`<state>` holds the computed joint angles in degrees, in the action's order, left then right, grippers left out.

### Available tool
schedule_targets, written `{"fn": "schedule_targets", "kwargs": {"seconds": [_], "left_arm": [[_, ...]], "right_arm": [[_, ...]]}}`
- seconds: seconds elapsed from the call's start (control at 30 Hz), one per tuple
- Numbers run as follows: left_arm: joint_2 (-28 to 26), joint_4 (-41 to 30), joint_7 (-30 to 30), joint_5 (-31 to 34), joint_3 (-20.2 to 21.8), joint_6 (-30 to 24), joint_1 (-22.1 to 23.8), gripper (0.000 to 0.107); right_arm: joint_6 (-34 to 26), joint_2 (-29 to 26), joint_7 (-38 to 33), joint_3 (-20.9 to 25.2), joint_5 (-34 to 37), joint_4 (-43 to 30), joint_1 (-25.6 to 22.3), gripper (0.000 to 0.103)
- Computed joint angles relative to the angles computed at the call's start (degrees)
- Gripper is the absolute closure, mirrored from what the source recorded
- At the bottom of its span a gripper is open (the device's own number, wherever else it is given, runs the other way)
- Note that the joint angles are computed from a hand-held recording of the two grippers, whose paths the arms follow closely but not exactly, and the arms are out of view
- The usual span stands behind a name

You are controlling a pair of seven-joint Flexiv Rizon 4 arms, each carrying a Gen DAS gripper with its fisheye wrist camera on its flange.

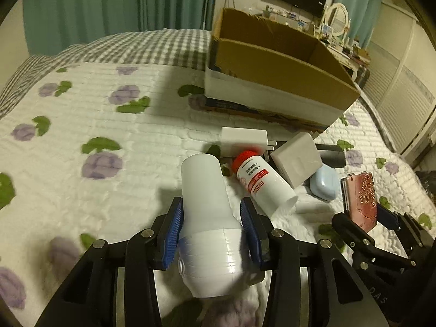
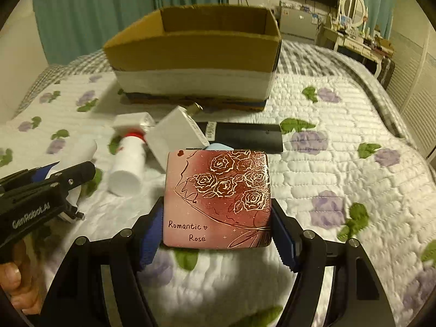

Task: Organize rigid objects
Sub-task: 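Grasp the white bottle with the left tool while the right tool grasps the pink tin, then carry the white bottle and pink tin into the box and release both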

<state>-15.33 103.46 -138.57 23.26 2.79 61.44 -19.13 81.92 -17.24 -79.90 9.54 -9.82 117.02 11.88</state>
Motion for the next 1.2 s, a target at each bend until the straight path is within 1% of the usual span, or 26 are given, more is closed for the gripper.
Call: {"fn": "schedule_targets", "kwargs": {"seconds": [0.03, 0.1, 0.27, 0.4, 0.5, 0.6, 0.67, 0.73, 0.83, 0.93, 1.03, 1.2], "left_arm": [[-0.16, 0.02, 1.25, -0.95, -0.05, 0.50, 1.00, 0.064], [0.85, 0.71, 1.30, -1.17, 0.19, 0.42, 1.05, 0.064], [5.34, 1.63, -2.48, 3.49, 0.61, -1.55, 0.47, 0.064], [8.63, 1.58, -5.38, 7.83, -0.86, -2.72, 1.00, 0.064], [10.63, 1.53, -7.06, 10.16, -2.28, -2.37, 1.81, 0.064], [12.34, 0.88, -8.66, 12.38, -3.65, -2.16, 2.51, 0.064], [13.61, 0.28, -9.39, 14.09, -4.60, -2.24, 2.86, 0.064], [14.99, -0.48, -9.60, 15.55, -5.58, -2.54, 3.25, 0.064], [16.80, -1.10, -9.43, 16.24, -6.74, -1.77, 4.16, 0.064], [18.04, -2.28, -9.40, 17.33, -7.98, -1.07, 5.18, 0.064], [18.54, -3.79, -8.81, 18.21, -8.93, 0.11, 6.15, 0.064], [18.10, -7.22, -8.10, 19.99, -9.85, 1.71, 7.26, 0.064]], "right_arm": [[-0.03, 0.50, -0.42, 0.51, 0.47, 0.17, -0.36, 0.032], [0.16, 1.57, -1.22, 1.35, 1.56, 0.62, -0.92, 0.032], [2.91, 4.29, 0.35, -0.19, 0.61, 2.32, 0.20, 0.032], [4.35, 8.09, 1.22, -0.01, 0.53, 3.78, 0.00, 0.032], [4.32, 10.82, -0.05, 1.18, 2.61, 4.30, -0.81, 0.032], [5.09, 13.83, 0.01, 0.80, 2.56, 5.31, -0.58, 0.032], [5.46, 15.62, -1.00, 0.87, 4.15, 5.32, -0.59, 0.032], [5.41, 17.09, -2.44, 0.80, 6.36, 4.86, -0.34, 0.032], [4.17, 19.18, -6.52, 0.35, 11.75, 3.01, 0.83, 0.032], [3.61, 20.50, -8.96, -0.42, 14.04, 1.41, 1.89, 0.032], [4.08, 21.20, -9.42, -0.94, 13.75, -0.04, 2.32, 0.032], [4.63, 21.23, -11.14, -1.96, 15.30, -3.37, 3.17, 0.032]]}}
